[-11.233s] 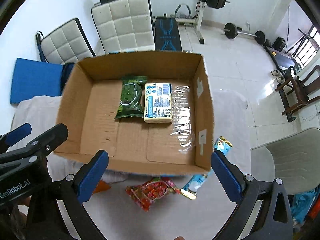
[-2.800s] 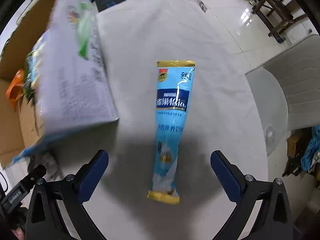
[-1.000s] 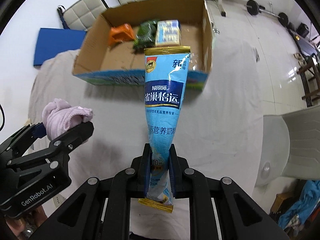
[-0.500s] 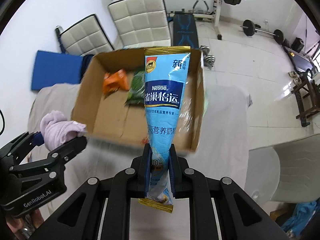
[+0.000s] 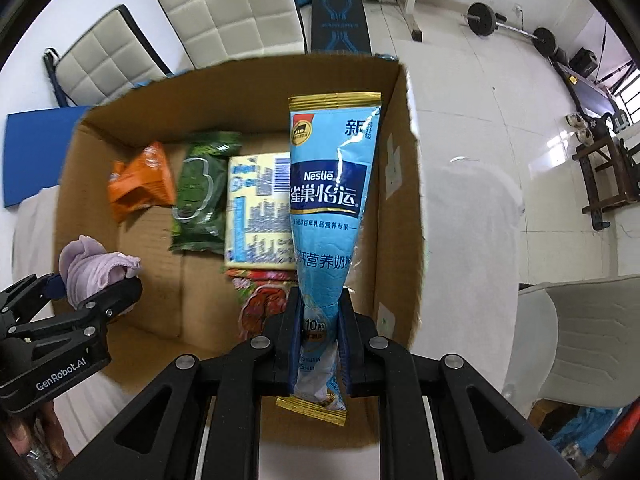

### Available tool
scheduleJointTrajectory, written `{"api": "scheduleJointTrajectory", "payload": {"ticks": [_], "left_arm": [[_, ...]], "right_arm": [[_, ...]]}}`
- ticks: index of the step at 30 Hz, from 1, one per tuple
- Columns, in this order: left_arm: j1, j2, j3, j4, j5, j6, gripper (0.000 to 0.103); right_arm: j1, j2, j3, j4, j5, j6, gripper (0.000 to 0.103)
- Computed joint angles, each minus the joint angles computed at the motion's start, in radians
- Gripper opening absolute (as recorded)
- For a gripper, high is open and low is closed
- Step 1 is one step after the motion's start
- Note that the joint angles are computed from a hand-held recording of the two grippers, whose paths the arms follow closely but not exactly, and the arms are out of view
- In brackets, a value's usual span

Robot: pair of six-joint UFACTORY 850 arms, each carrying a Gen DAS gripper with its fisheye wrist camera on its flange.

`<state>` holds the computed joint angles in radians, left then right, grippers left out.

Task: Organize soft objects
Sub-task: 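Lower the towel and tube pack into the box and open both tools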

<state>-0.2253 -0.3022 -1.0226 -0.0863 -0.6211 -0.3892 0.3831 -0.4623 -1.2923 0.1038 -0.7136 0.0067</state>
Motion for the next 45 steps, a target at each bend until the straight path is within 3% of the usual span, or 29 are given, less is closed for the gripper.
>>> {"api": "scheduleJointTrajectory", "payload": {"ticks": [9, 19, 24, 26, 27, 29, 31, 36, 45], "left_arm": [[0.034, -0.107, -0.043, -0.126, -0.033, 0.122, 0.069], [0.053, -0.119, -0.039, -0.163, -0.048, 0.131, 0.076], [0.071, -0.087, -0.007, -0.169, -0.043, 0.127, 0.083], [0.079, -0.075, -0.004, -0.162, -0.046, 0.115, 0.085], [0.08, -0.065, 0.0, -0.156, -0.047, 0.107, 0.093], [0.084, -0.044, 0.013, -0.142, -0.039, 0.091, 0.094], [0.088, -0.018, 0.028, -0.124, -0.034, 0.073, 0.094], [0.082, 0.061, 0.069, -0.058, -0.013, 0.002, 0.094], [0.009, 0.21, 0.127, 0.151, -0.014, -0.225, 0.094]], "right_arm": [[0.01, -0.084, -0.045, -0.042, 0.005, 0.021, 0.017], [0.025, -0.095, -0.054, -0.091, 0.002, 0.047, 0.024], [0.012, -0.075, -0.051, -0.054, -0.011, 0.008, 0.04], [0.016, -0.06, -0.047, -0.04, -0.013, 0.006, 0.055], [0.014, -0.057, -0.045, -0.028, -0.012, 0.0, 0.06], [0.012, -0.05, -0.041, -0.001, -0.015, -0.013, 0.082], [0.009, -0.037, -0.028, 0.01, -0.008, -0.02, 0.092], [0.011, -0.004, 0.005, -0.002, 0.0, -0.007, 0.1], [0.034, 0.084, 0.084, -0.048, 0.028, 0.075, 0.103]]}}
